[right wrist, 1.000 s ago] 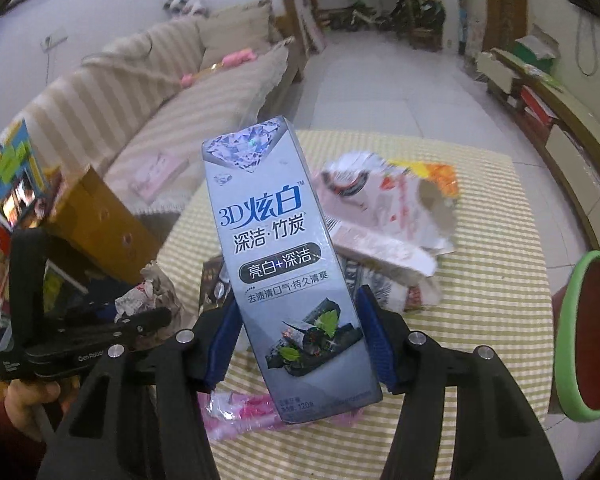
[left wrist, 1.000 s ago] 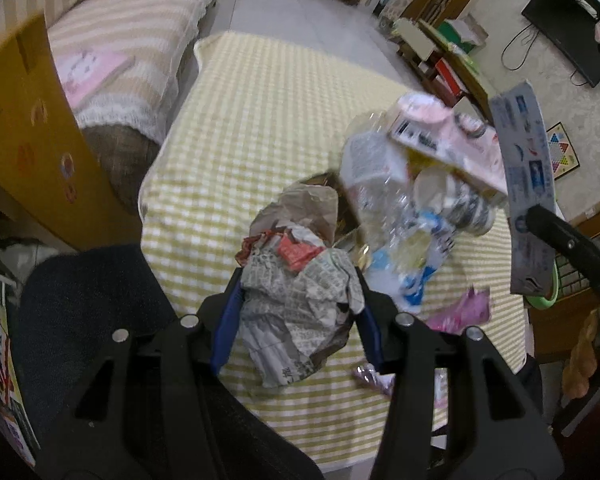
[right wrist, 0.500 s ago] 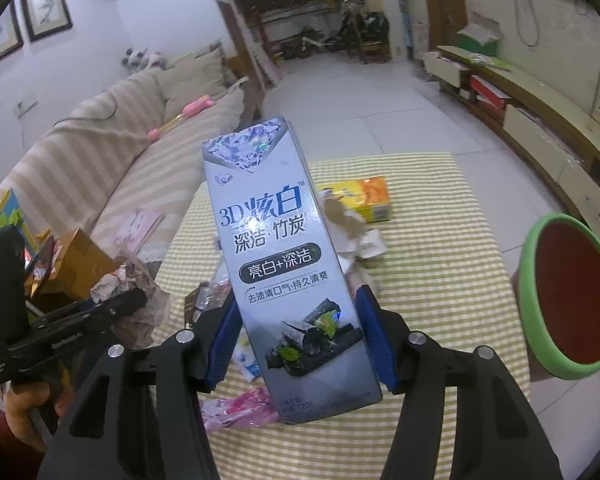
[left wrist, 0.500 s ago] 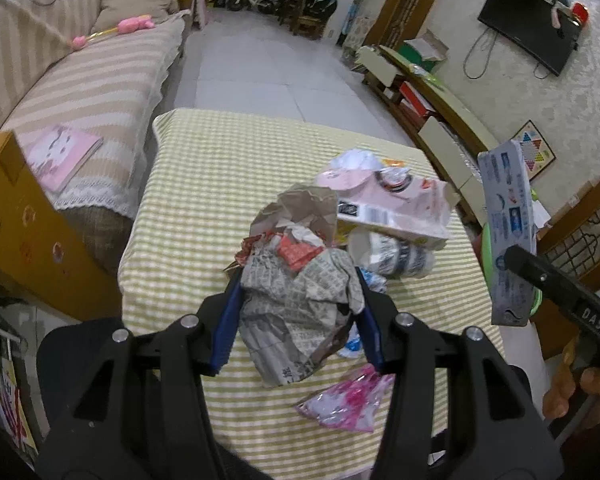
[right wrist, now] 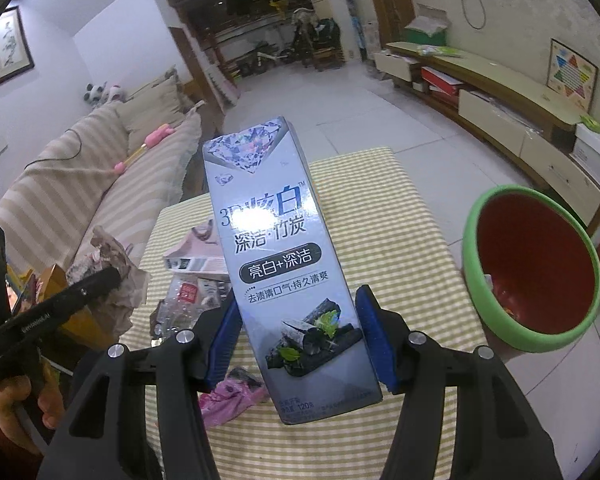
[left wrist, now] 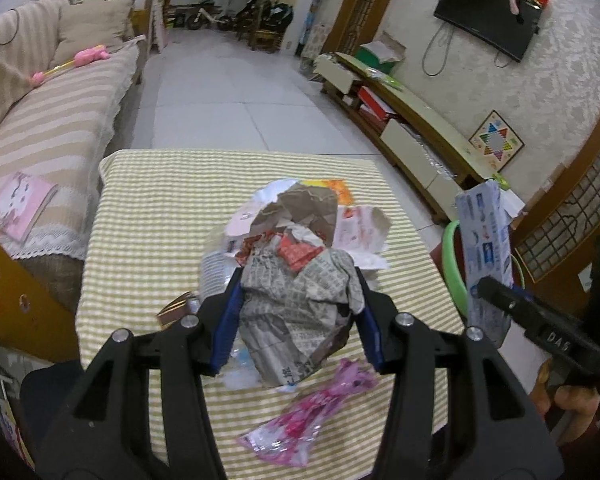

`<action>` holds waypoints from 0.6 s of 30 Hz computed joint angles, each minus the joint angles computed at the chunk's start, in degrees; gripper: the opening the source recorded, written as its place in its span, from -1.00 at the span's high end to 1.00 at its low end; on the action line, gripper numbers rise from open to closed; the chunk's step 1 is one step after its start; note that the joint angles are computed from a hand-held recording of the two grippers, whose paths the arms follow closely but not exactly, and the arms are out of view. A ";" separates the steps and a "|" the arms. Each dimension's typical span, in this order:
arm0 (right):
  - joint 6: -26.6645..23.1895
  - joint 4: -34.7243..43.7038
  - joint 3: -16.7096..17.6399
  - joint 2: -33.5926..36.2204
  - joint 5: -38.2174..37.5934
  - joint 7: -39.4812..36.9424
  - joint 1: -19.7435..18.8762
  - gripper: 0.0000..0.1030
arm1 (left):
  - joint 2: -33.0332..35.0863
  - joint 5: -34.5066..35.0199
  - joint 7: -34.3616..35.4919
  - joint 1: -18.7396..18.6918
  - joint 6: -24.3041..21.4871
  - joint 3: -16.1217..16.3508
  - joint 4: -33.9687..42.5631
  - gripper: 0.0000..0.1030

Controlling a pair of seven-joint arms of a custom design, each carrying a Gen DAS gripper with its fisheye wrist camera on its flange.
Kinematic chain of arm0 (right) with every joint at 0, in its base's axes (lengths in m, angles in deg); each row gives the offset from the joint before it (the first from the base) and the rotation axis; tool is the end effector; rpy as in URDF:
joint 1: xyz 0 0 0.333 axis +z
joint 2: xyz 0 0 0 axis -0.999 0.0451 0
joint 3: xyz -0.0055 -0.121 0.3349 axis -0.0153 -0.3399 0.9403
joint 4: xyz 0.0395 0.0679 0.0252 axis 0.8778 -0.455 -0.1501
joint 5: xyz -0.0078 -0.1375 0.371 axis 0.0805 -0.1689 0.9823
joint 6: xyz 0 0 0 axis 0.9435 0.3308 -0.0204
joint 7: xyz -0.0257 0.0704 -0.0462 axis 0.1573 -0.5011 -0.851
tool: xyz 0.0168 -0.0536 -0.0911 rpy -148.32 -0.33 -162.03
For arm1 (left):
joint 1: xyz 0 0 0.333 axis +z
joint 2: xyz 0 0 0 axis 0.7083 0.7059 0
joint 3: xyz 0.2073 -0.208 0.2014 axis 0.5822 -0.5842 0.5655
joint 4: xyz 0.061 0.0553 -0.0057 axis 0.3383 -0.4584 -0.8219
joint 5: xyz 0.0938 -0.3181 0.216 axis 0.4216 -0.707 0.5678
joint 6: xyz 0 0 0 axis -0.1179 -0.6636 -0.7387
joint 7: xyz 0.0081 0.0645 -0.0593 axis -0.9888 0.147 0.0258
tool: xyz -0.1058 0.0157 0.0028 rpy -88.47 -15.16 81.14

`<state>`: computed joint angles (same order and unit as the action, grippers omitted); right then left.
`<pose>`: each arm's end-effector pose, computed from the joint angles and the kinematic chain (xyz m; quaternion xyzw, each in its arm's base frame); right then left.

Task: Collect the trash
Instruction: 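Drop the toothpaste box into the bucket with the right tool while the left tool carries the newspaper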

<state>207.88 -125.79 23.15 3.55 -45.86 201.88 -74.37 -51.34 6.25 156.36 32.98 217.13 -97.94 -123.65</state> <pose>0.4844 0.0819 0.5549 -0.5649 0.7330 -0.1672 0.3401 0.5772 -0.2456 0.5603 -0.5634 0.7367 -0.3624 0.0921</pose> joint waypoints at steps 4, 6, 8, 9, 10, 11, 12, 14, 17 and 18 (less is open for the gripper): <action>0.21 -1.23 0.04 -1.32 -0.17 1.23 -0.64 -0.06 | 0.74 -0.65 1.07 -0.55 -0.31 -0.64 1.41 0.05; 0.45 -1.83 -0.20 -1.97 -0.16 1.51 -0.79 -0.06 | 1.19 -0.88 1.70 -0.90 -0.37 -0.95 2.14 0.05; 0.64 -2.21 -0.36 -2.44 -0.23 1.86 -0.95 -0.06 | 1.39 -1.18 2.33 -1.17 -0.37 -1.19 2.42 0.05; 0.77 -2.50 -0.20 -2.70 -0.45 2.27 -1.13 -0.06 | 1.54 -1.15 2.42 -1.36 -0.37 -1.29 2.63 0.05; 0.89 -2.66 -0.32 -2.86 -0.55 2.38 -1.19 -0.06 | 1.84 -1.35 2.84 -1.35 -0.45 -1.30 2.94 0.05; 1.04 -2.82 -0.52 -3.01 -0.57 2.41 -1.19 -0.06 | 2.13 -1.28 2.91 -1.51 -0.54 -1.38 3.29 0.05; 1.28 -2.95 -0.99 -3.01 -0.40 2.14 -1.05 -0.06 | 2.30 -1.24 2.85 -1.66 -0.65 -1.45 3.53 0.05; 1.52 -3.19 -1.18 -3.21 -0.39 2.32 -1.22 -0.06 | 2.85 -0.98 2.56 -1.96 -1.07 -1.54 4.28 0.05; 1.67 -3.59 -1.13 -3.65 -0.67 3.06 -1.72 -0.06 | 3.55 -0.74 2.47 -2.24 -1.75 -1.68 5.15 0.05; 1.70 -3.71 -1.23 -3.80 -0.75 3.16 -1.82 -0.06 | 3.88 -0.56 2.44 -2.33 -2.01 -1.70 5.59 0.05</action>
